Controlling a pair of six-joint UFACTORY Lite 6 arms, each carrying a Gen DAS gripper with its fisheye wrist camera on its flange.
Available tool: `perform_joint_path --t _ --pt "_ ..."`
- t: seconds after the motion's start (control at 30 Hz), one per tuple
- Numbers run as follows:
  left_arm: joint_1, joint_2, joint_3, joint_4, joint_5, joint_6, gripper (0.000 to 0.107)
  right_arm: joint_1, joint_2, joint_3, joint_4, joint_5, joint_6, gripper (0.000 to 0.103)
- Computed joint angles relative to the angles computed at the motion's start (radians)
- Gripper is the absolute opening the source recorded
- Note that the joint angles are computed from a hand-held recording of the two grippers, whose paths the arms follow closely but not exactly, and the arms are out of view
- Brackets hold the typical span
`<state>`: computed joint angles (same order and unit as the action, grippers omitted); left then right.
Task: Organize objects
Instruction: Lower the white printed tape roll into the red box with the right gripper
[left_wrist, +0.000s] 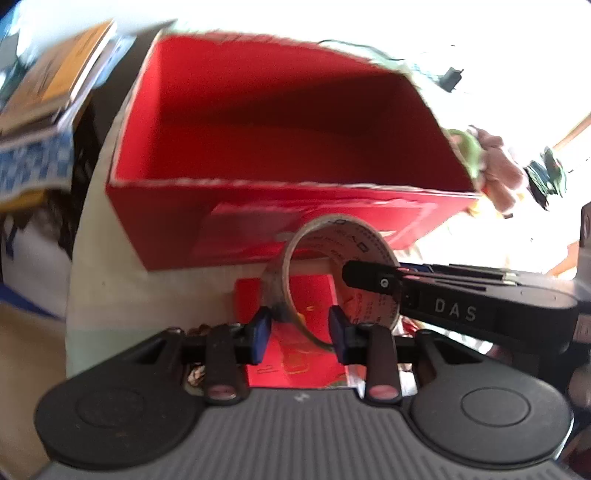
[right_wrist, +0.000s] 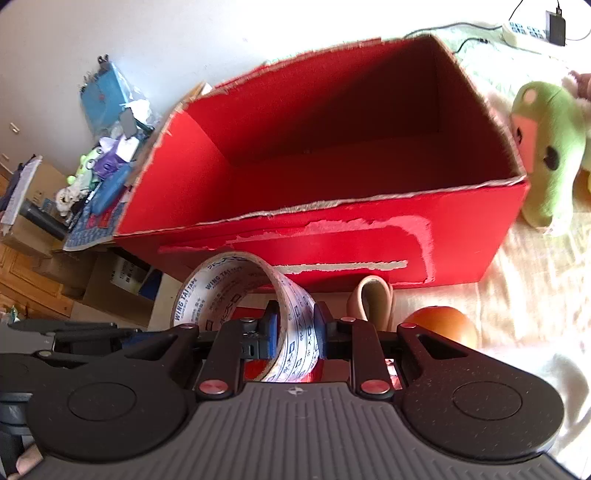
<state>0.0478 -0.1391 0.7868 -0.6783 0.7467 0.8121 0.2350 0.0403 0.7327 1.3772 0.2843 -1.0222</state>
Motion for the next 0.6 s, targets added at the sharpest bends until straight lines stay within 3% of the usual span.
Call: perform_joint_path --t 0.27,0.47,0.6 --pt "-0.027 -0.161 0.062 -0.057 0.091 0.087 0.034 -0.126 -0.212 -0.060 -0.069 0.120 0.062 0.017" --pt "-0.033 -0.080 0.171 -0.110 0.105 0.120 0.032 -0.148 -0.259 -0.032 -0.051 0.075 0.057 0.017" --pt "-0.070 -0.030 0.210 -0.131 0.043 0.133 0.032 -0.164 -0.224 -0.001 0.015 0.055 -0.016 0.017"
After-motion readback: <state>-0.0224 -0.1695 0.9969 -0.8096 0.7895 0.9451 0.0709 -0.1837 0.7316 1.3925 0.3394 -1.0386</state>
